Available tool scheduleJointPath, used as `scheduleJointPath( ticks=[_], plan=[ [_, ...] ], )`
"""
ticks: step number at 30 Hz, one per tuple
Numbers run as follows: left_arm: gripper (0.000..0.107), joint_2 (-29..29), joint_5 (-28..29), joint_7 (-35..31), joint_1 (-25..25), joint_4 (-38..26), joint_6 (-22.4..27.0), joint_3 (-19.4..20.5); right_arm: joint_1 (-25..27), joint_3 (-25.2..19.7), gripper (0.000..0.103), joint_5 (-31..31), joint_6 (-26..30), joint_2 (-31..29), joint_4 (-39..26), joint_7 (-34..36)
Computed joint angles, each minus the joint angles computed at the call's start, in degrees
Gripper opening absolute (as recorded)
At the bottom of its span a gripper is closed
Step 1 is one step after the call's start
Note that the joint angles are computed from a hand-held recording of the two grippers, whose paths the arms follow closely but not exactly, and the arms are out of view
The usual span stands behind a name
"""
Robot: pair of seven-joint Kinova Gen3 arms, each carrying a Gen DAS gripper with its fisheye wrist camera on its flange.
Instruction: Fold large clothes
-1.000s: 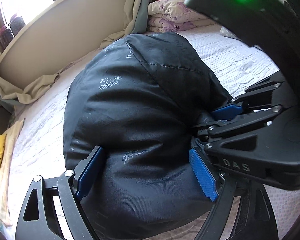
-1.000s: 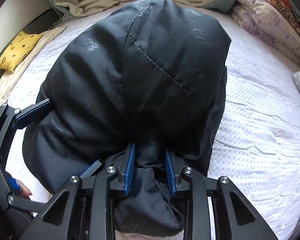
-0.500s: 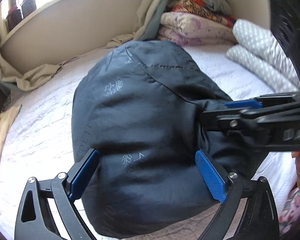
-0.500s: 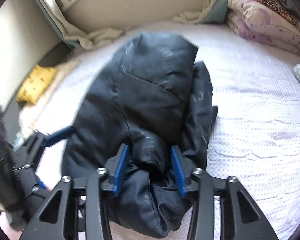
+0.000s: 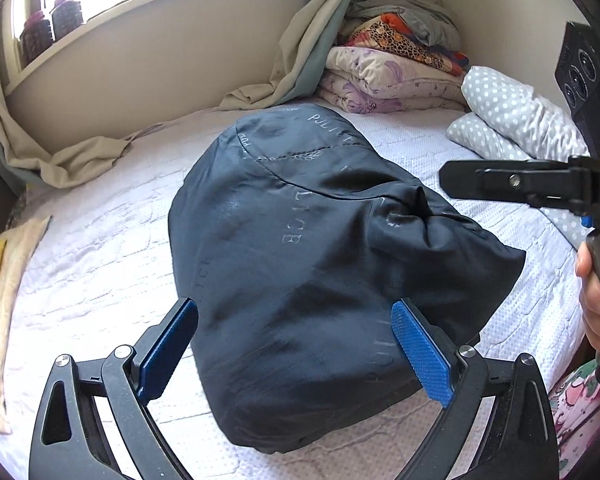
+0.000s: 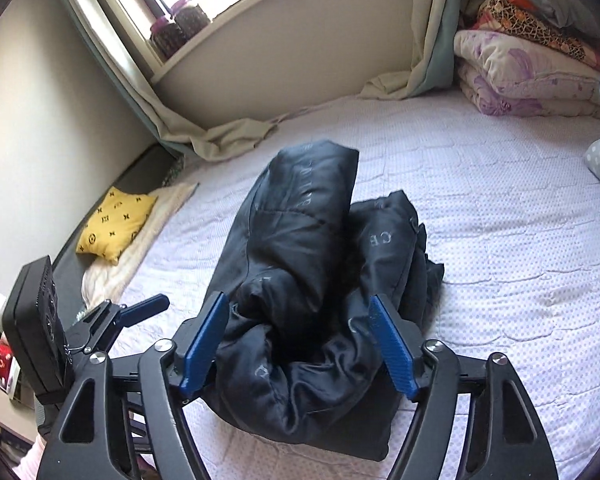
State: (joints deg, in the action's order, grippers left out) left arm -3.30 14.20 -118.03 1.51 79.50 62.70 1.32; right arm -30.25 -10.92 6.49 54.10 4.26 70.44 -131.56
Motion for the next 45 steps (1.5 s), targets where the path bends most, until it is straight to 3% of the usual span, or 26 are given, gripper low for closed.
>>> scheduleJointPath(
  ticks=[5, 9, 16, 19, 24, 26, 28, 32, 34, 36, 39, 45],
  plan=[
    [0.099, -0.32, 1.57, -1.35, -1.33, -0.94, 0.45, -1.52, 5.92, -7.31, 0.078, 3.51, 0.23, 0.10, -0.43, -2.68],
    [0.099, 0.60, 4.46, -3.10, -2.69, -2.46, 2.19, -2.57, 4.93, -7.12, 0.078, 5.01, 1.00, 0.92, -1.77, -3.98],
    [0.099, 0.24, 2.96, -4.31, -1.52, -0.75, 1.55, -0.50, 1.56, -7.23, 0.083, 10.00, 2.98, 3.34, -5.64, -6.25],
    [0.099, 0.57, 1.98, -4.12, -0.67, -0.50, 1.39, 0.14, -4.10, -2.76, 0.085, 11.01, 6.11, 5.33, -9.26, -4.83],
    [0.099, 1.64, 1.35, -3.34, 0.08, -0.76, 2.07, 0.50, -17.20, 9.64, 0.085, 13.67, 17.50, 12.16, -18.29, -1.12],
    [0.099, 2.04, 2.93, -4.14, -0.45, -1.31, 3.59, -0.12, -19.39, 12.23, 0.088, 14.78, 22.16, 15.03, -21.40, -0.10],
    [0.099, 2.12, 4.53, -5.32, -1.24, -1.66, 4.91, -0.75, -17.77, 10.94, 0.091, 14.22, 26.14, 17.12, -24.28, 0.34],
    [0.099, 3.22, 9.51, -8.04, -4.70, -4.10, 9.54, -3.25, -13.17, 3.68, 0.100, 17.89, 29.99, 18.66, -24.93, -1.60],
    [0.099, 4.53, 12.38, -8.96, -7.24, -6.09, 12.42, -4.41, -12.30, 3.86, 0.102, 16.36, 30.14, 18.86, -24.25, -1.30],
    [0.099, 6.96, 15.75, -9.55, -10.65, -9.12, 16.45, -5.57, -11.93, 6.07, 0.102, 12.43, 28.51, 18.24, -22.50, -1.58],
    [0.099, 11.35, 20.59, -9.20, -16.74, -13.60, 22.55, -6.25, -7.94, 5.64, 0.103, 6.08, 24.39, 16.35, -18.29, -1.49],
    [0.099, 20.49, 30.30, -5.15, -27.65, -19.61, 33.46, -3.59, 7.13, -3.14, 0.103, -7.90, 14.13, 13.75, -9.11, 0.30]
  ],
)
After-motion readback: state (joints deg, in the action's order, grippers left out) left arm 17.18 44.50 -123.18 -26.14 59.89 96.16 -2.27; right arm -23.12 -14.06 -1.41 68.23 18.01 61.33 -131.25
